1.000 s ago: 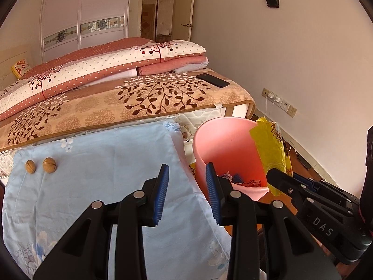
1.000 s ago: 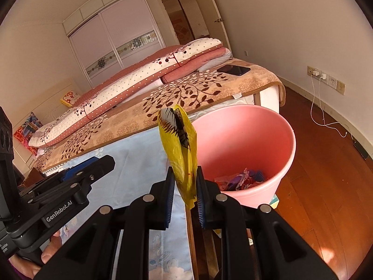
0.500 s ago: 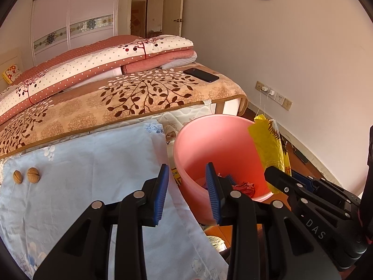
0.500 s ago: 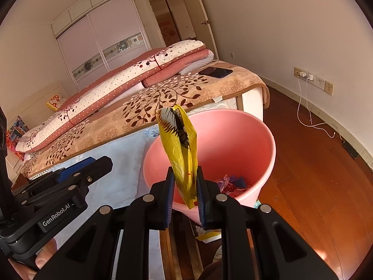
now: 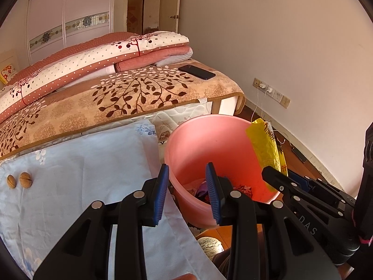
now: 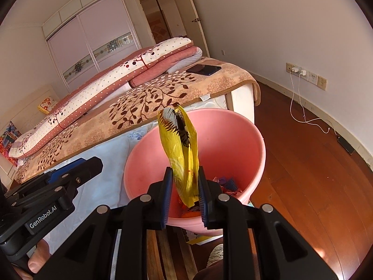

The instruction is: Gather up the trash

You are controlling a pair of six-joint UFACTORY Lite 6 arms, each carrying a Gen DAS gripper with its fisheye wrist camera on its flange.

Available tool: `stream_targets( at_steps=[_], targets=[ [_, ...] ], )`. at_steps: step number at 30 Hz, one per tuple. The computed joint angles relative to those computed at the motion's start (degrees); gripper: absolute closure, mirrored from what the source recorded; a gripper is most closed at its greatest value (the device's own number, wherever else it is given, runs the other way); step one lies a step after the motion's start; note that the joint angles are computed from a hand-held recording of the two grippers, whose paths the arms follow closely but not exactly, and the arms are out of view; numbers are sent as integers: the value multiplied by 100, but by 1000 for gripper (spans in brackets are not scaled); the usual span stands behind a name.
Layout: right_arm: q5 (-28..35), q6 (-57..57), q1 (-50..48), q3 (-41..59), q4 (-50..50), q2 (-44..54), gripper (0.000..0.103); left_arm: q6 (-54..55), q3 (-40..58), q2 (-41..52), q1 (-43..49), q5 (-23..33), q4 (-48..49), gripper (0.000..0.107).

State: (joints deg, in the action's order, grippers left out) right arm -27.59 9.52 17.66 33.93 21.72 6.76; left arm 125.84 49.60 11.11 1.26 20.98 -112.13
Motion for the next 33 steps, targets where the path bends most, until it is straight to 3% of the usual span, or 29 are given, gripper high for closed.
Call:
stream_targets(
  at_steps=[6,16,33],
  targets=[
    [49,90,-113,202,-160,239,69,-8,177,201,-38,-26,-29,74],
    [63,-270,-37,361,122,383,61,-339,446,418,10,43,256,74],
    [-696,-2305,1040,-172,2764,-431,41,89,94,35,254,425,81,74]
  ],
)
